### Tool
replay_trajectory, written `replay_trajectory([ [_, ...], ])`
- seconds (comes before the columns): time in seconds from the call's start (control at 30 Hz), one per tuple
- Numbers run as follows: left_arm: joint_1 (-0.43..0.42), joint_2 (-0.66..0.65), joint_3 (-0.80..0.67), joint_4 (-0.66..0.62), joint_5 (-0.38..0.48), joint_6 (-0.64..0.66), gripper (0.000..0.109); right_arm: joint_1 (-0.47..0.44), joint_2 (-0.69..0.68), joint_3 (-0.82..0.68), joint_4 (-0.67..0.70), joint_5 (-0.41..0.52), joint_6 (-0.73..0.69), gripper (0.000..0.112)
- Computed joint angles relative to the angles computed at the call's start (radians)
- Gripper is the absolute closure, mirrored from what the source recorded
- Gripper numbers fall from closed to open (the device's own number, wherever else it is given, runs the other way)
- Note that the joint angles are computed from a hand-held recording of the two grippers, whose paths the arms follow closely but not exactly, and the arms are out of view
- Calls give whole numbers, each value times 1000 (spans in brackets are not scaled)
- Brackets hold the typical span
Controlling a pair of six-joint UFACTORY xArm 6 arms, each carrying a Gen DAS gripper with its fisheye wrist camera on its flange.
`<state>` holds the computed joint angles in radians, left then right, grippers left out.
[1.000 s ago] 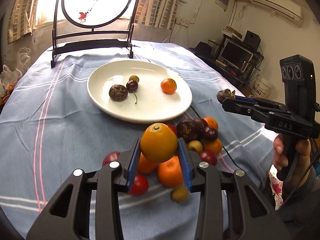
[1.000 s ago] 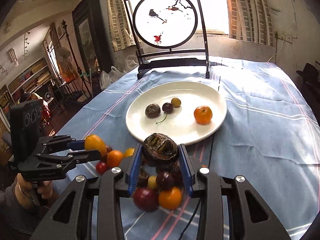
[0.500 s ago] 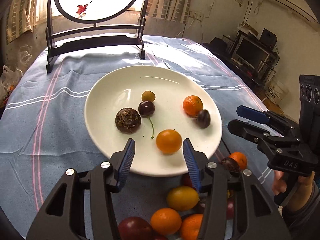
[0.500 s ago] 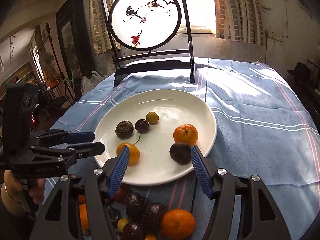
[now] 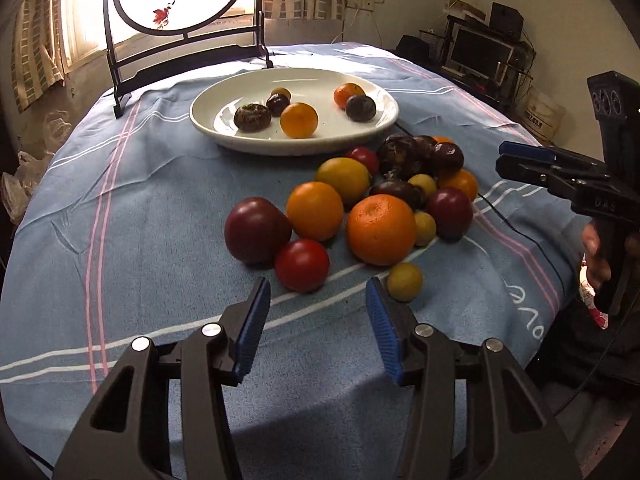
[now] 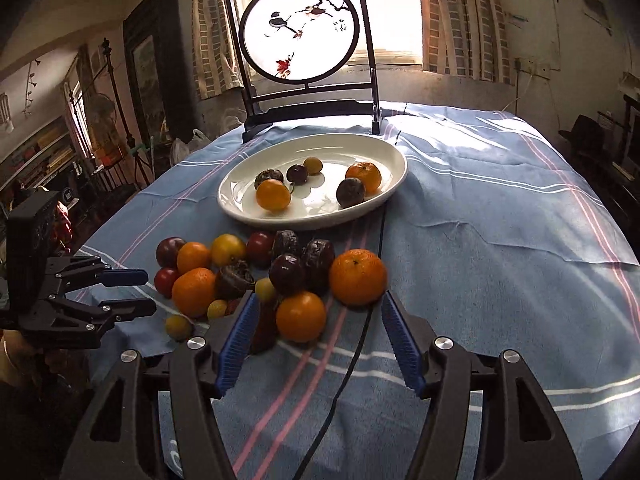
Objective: Organize fruits
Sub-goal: 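Grasp a red tomato with the left tool while the right tool grasps a mandarin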
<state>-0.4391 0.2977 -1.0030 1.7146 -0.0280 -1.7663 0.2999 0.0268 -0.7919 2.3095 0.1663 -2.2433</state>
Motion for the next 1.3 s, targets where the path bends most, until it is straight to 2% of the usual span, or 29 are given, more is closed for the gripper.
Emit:
replay_trajectory([
  [0.13, -6, 34, -44, 31, 18, -64, 63, 5, -18, 23, 15, 0, -10, 49],
  [0.2, 1, 57, -66, 1, 5, -42, 63, 6, -21, 25, 24, -4, -19, 49],
  [0.23, 1, 67, -72, -22, 5, -20, 66, 6, -19, 23, 19, -8, -15, 49],
  [0.27, 1, 76, -74, -63, 11, 20, 78, 8, -19, 26, 0, -10, 4, 49],
  [0.3, 8, 85, -79, -68, -6, 17, 79, 9, -20, 31, -39, -6, 41, 49],
  [0.43, -3, 58, -90, 160, -5, -226, 79, 38, -17, 43, -125, -6, 99, 54],
  [0.5, -16, 35, -89, 301, -10, -375, 79, 56, -1, 28, -96, -22, 58, 54],
  [0.57, -24, 12, -75, 369, -15, -445, 79, 64, 29, -4, -51, -45, 12, 57],
  [0.7, -41, -27, -53, 492, -17, -579, 79, 51, 85, -48, -135, -48, 142, 66],
  [0.77, -48, -38, -50, 554, -17, -648, 79, 44, 106, -61, -185, -43, 209, 66],
  [0.87, -55, -37, -58, 636, -20, -743, 79, 44, 132, -75, -290, -24, 325, 66],
  [0.97, -60, -23, -77, 688, -30, -812, 79, 51, 148, -81, -464, -8, 503, 67],
  [1.03, -69, -17, -88, 742, -34, -872, 79, 46, 152, -76, -537, 24, 583, 76],
  [1.13, -70, -20, -84, 733, -30, -859, 79, 41, 148, -71, -519, 44, 572, 77],
  [1.3, -72, -45, -75, 800, -26, -940, 79, 25, 75, -13, -412, 55, 475, 77],
])
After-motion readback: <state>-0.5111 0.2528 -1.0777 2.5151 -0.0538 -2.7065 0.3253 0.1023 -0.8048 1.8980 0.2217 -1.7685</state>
